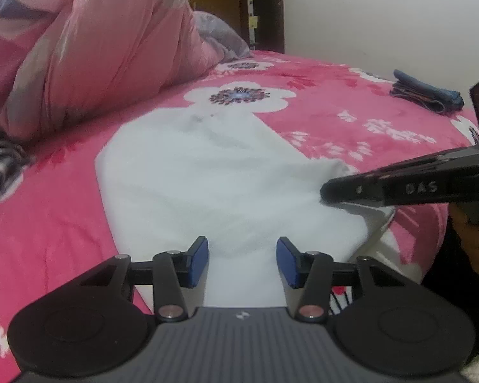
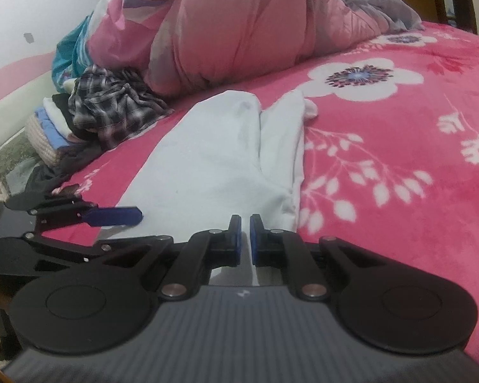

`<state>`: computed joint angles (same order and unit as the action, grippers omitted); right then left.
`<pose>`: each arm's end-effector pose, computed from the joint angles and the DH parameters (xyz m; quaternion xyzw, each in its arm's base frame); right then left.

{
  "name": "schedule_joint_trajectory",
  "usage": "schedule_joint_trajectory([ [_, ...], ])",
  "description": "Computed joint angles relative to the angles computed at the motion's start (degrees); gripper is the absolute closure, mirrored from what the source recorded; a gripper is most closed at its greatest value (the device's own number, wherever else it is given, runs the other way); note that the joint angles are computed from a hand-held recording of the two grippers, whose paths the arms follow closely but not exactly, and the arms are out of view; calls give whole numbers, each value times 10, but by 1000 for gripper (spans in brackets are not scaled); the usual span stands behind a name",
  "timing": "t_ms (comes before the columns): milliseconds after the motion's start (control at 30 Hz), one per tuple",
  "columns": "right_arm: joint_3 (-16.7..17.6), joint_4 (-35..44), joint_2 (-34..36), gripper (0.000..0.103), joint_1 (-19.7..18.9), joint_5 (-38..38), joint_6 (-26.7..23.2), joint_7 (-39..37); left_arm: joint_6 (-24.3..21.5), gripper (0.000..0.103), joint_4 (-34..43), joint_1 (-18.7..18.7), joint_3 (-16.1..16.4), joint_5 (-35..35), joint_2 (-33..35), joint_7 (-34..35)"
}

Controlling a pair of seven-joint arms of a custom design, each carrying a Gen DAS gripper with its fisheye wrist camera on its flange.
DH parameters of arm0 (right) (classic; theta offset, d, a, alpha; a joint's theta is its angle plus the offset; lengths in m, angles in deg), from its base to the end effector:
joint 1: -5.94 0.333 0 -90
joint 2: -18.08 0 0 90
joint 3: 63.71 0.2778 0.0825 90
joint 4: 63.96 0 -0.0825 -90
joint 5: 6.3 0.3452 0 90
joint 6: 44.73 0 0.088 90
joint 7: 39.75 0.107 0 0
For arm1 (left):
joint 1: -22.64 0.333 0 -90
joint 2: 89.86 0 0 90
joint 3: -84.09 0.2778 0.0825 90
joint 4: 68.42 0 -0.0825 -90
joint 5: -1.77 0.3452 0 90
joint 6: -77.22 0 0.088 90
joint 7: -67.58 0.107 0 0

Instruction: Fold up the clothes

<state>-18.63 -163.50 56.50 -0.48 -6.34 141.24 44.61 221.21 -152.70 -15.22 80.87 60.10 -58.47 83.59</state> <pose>0.5818 0.3257 0.3923 -0.7190 0.4758 -0.0786 0.5005 0.5193 -0.4521 0.3967 -0.6036 0.6760 -0.2905 0.3071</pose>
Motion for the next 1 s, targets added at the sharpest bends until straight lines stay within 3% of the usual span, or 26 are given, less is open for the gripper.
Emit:
schedule_joint_trajectory([
  [100, 16, -2, 6, 99, -13, -11, 11, -7, 7, 54, -1, 3, 0, -6, 2, -7],
  [367, -3, 15, 15, 100, 0, -11, -3, 5, 19, 54, -1, 6, 3, -18, 5, -17],
  [500, 12, 10, 14, 100, -13, -14, 14, 0, 23, 53, -1, 7, 4, -23, 6, -19],
  [667, -36, 15, 17, 101, 24, -5, 15, 39, 33, 53, -4, 13, 3, -36, 3, -14],
  [867, -39, 14, 21, 102, 24, -28, 26, 63, 23, 54, -30, 6, 16, 3, -34, -71],
  [1000, -38, 18, 24, 103, 22, -36, 20, 71, 7, 53, -12, 20, 7, 14, -28, -66],
])
